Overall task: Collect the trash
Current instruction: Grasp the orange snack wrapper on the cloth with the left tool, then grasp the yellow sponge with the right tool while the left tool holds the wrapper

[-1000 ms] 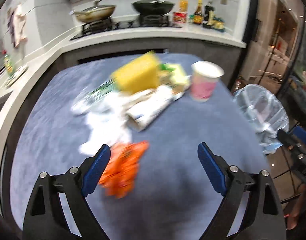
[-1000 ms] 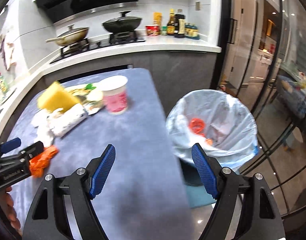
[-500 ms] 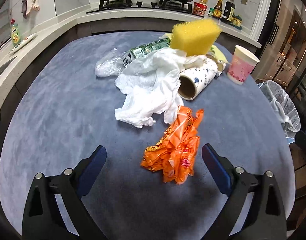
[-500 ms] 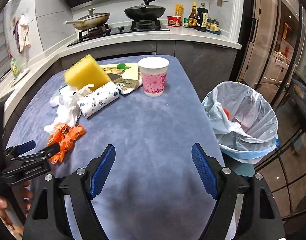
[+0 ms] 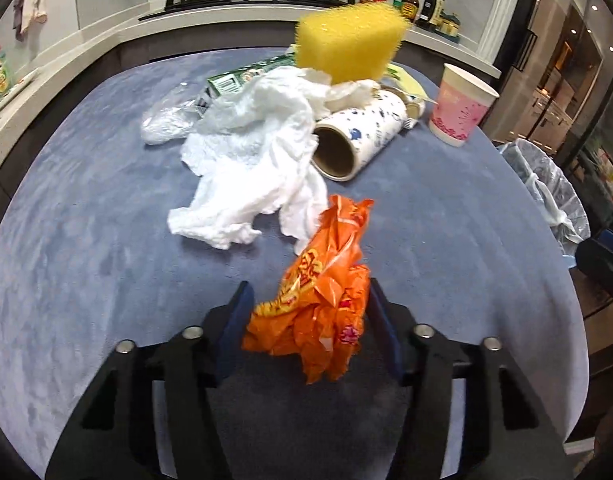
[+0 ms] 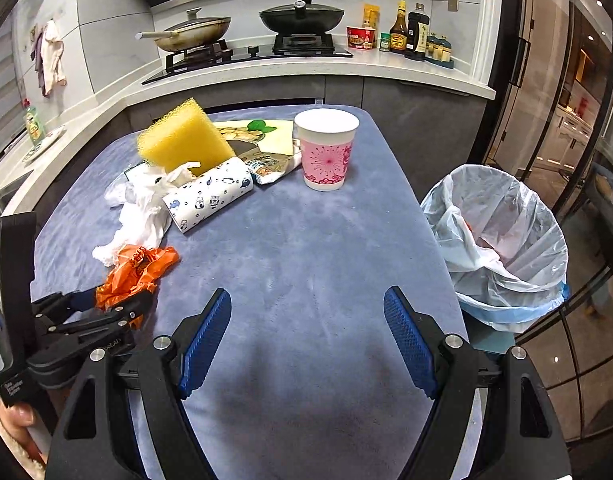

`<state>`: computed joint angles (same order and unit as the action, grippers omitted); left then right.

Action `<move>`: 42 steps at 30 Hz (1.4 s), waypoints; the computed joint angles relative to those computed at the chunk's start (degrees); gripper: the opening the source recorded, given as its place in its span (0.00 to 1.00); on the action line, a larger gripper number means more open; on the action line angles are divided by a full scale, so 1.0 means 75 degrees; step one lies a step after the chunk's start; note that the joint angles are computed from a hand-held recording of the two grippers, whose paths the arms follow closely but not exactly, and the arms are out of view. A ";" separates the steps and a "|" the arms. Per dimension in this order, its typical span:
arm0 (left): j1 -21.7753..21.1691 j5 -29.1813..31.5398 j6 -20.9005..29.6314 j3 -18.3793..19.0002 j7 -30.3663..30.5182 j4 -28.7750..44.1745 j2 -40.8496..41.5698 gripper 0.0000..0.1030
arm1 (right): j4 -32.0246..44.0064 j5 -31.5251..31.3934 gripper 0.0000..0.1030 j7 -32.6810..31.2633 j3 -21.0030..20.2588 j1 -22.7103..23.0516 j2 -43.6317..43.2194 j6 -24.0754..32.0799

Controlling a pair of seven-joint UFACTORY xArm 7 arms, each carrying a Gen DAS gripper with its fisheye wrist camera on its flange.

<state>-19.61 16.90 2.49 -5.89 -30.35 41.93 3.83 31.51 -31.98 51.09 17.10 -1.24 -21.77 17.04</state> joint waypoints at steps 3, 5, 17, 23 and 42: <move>0.0067 -0.0342 0.0012 -0.0173 0.0401 -0.0041 -0.0061 0.38 | 0.0060 -0.0017 0.73 -0.0004 0.0010 0.0020 0.0091 -0.0038; 0.0006 -0.0125 0.0007 -0.0088 0.0209 -0.0071 -0.0133 0.37 | 0.0107 -0.0054 0.73 0.0010 0.0022 0.0030 0.0158 -0.0055; 0.0778 -0.0569 0.0347 -0.0522 0.0281 -0.0404 -0.1312 0.37 | 0.1090 -0.0306 0.73 0.0021 -0.0105 0.0228 0.1110 -0.0451; 0.0920 -0.0849 0.0602 -0.0400 0.0466 -0.0281 -0.1499 0.37 | 0.2894 -0.1100 0.73 0.0674 -0.0299 0.0469 0.2416 -0.0390; 0.0963 -0.1483 0.0562 -0.0188 0.1188 0.0114 -0.1105 0.37 | 0.4458 0.1208 0.47 -0.0634 -0.1065 0.1391 0.4475 -0.0376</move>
<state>-12.39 5.78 6.70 -7.31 -21.44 42.78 -4.45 64.94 -22.92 46.33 9.11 9.19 11.80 14.22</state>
